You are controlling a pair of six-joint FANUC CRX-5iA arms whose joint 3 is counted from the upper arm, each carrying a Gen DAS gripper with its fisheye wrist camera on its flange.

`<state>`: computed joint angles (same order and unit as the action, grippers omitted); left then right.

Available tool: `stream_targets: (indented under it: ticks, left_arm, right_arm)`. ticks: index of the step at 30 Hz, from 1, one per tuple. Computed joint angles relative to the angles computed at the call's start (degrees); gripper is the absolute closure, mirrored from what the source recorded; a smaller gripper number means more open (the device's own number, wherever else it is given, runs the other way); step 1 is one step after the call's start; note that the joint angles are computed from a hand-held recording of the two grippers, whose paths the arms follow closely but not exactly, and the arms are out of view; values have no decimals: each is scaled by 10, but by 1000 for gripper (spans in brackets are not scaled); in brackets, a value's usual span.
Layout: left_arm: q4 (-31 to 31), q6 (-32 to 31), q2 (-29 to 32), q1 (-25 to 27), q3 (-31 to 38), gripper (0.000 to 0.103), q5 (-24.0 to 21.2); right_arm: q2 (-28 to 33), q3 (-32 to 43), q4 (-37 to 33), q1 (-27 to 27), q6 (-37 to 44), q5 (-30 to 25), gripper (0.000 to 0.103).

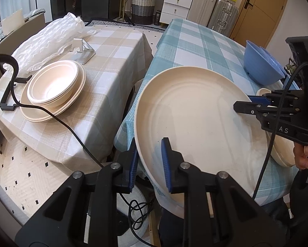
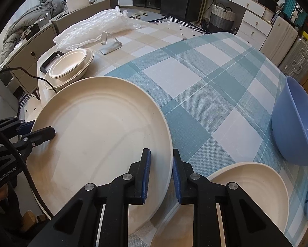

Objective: Organize plates and bowls
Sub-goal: 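Lift the cream plate with the left gripper while the right gripper lifts another cream plate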

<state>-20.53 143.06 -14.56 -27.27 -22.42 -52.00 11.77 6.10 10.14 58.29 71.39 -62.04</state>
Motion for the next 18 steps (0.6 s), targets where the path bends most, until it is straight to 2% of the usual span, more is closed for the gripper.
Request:
stream_targets:
  ticks: [18]
  left_arm:
    - [-27, 17, -18, -20, 16, 89, -16]
  right_arm:
    - [-45, -24, 29, 14, -40, 16, 83]
